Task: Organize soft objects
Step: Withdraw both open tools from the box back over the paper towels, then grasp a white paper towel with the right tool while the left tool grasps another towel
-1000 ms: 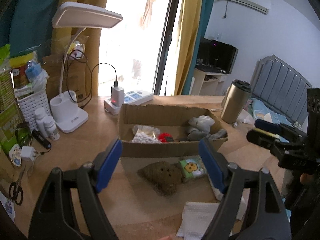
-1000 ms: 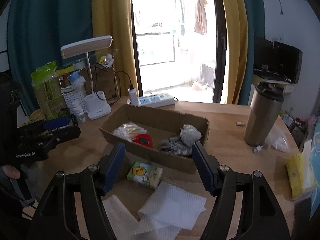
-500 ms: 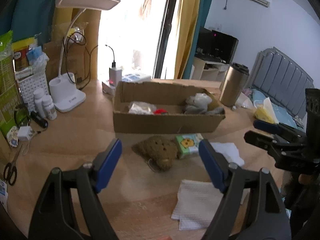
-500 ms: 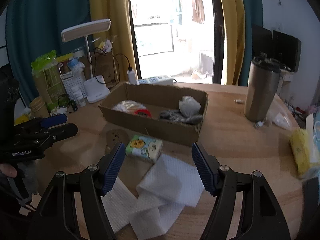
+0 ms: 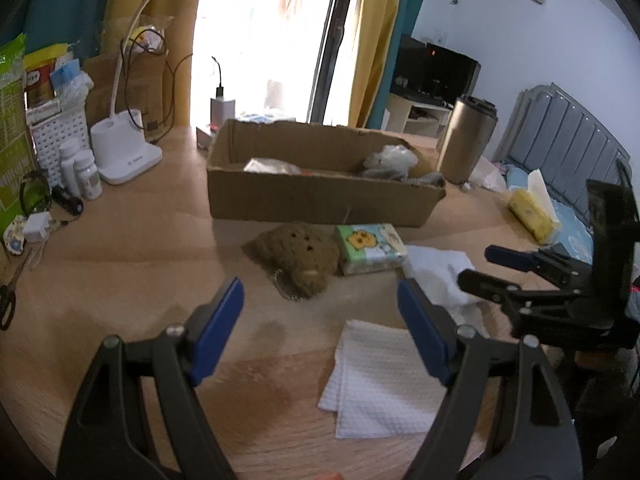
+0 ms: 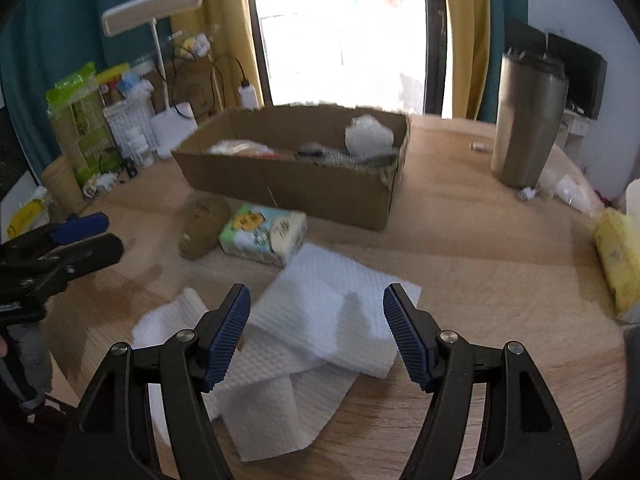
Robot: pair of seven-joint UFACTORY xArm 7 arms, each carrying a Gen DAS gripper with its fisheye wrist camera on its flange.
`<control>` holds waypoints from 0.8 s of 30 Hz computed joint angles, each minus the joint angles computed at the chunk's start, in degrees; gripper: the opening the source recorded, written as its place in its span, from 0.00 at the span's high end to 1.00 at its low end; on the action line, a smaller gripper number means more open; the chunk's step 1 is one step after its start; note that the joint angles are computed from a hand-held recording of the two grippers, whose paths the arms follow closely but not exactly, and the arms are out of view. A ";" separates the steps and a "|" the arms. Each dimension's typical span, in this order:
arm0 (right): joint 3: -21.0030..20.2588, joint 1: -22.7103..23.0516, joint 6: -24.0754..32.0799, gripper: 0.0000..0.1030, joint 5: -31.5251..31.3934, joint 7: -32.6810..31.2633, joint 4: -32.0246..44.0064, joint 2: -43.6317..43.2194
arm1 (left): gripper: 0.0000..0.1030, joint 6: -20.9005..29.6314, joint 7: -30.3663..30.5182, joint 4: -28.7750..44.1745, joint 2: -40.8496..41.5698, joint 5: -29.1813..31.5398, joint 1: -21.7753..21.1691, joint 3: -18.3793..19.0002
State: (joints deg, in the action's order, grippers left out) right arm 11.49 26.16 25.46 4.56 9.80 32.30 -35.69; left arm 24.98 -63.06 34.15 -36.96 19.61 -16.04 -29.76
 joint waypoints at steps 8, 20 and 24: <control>-0.54 0.18 1.11 0.30 0.36 -1.00 0.64 4.18 | 0.22 0.31 0.10 1.58 4.05 0.25 -1.31 -0.47; 2.06 -2.73 2.29 0.62 -5.39 1.08 0.59 4.06 | 0.22 4.66 3.49 6.79 12.78 3.02 -6.23 0.23; 1.04 -2.58 2.34 0.72 -5.18 0.43 -0.93 2.09 | 0.22 5.99 4.09 8.62 15.09 5.06 -7.62 0.43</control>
State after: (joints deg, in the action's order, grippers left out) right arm 12.53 23.58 27.80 -0.62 10.23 31.36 -33.60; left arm 30.97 -58.97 42.76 -21.86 24.67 -23.66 -29.33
